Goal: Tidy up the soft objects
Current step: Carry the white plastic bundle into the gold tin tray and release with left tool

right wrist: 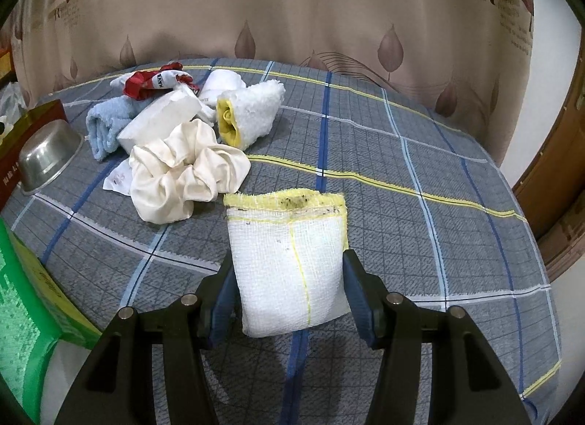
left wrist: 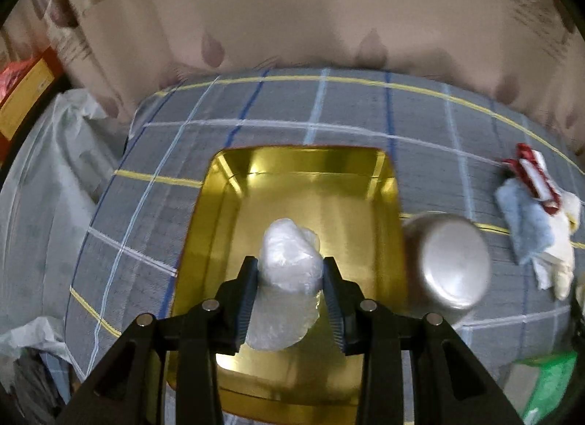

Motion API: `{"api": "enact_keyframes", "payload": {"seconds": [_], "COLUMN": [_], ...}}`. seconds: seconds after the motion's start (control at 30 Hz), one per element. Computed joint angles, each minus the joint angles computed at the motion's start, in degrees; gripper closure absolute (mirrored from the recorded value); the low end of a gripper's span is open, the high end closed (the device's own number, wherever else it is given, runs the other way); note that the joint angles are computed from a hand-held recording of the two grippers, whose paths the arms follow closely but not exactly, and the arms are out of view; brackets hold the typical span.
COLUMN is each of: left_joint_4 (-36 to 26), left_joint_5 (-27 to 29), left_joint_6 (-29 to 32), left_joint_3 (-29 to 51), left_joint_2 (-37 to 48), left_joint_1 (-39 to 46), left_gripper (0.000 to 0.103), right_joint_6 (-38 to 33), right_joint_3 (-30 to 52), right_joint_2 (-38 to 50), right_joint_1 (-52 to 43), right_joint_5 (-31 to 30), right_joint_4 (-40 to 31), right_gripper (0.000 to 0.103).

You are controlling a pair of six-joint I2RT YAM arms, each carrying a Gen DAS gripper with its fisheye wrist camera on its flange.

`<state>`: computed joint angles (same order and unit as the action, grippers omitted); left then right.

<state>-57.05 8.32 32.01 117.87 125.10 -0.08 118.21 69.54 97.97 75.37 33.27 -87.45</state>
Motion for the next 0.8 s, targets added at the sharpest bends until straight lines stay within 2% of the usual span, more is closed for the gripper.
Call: {"api": "enact_keyframes", "payload": {"seconds": [0.3,0.5,0.8], "left_joint_4": [2.3,-0.9,-3.2], "left_joint_5": [-2.9,-5.4,-3.4], "left_joint_6": [0.4,-0.6,-0.1], "left_joint_3": [1.1,6.7,8.8], "left_joint_2": [3.5,7.7,7.8], "left_joint_1": [-0.6,-0.9,-0.3], "left_gripper": [0.065,0.058,0.054], "right_joint_6": [-0.4,-0.7,-0.9], "right_joint_3": [0.6,0.7,1.0], "right_joint_2": [0.6,0.6,0.9], "right_joint_1": [-0.2,-0.4,-0.5], "right_joint_5": [-0.2,-0.3,-0.3], "right_joint_4": [-0.3,-0.4,-0.5], "right_gripper": [0.051,0.051,0.051]}}
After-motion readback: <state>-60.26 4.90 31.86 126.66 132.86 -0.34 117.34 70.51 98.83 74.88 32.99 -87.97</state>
